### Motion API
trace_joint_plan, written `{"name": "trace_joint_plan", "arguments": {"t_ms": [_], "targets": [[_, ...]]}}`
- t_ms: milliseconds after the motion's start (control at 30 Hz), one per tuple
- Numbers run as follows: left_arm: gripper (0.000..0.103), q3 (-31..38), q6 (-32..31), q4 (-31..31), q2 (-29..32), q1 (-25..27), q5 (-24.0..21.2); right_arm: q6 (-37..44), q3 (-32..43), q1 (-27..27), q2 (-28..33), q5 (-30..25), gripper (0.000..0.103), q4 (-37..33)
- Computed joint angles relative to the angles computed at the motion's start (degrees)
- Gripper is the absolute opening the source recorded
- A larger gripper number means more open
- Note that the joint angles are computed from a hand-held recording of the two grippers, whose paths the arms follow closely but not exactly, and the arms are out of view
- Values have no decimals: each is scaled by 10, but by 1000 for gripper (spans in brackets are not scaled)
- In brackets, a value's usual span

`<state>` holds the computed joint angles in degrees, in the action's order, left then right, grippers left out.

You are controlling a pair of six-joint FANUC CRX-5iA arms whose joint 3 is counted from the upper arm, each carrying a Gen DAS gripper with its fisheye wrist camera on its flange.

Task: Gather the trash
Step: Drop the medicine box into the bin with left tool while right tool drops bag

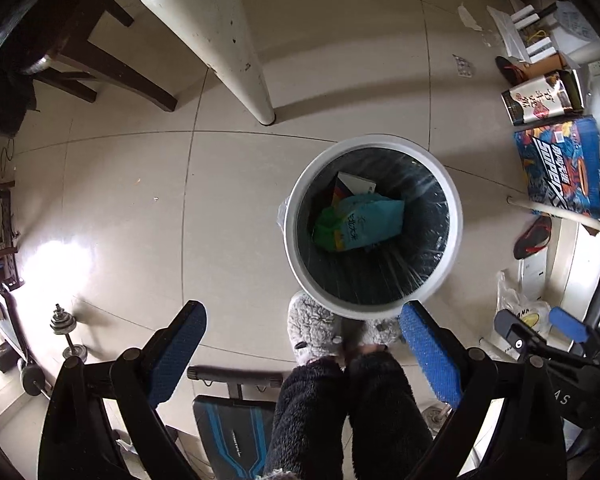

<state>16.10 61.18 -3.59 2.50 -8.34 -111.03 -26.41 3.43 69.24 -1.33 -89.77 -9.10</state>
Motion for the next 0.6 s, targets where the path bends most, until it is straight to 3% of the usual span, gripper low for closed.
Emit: {"name": "trace_joint_plan", "arguments": {"t_ms": [333,467,600], "targets": [[99,109,-23,25,-1,20,-98,-44,155,33,36,-144,102,35],[99,186,-43,34,11,33,-156,-56,270,50,73,-225,102,50],[99,309,-78,40,45,50,-232,-65,420,65,132,-315,102,62]]}}
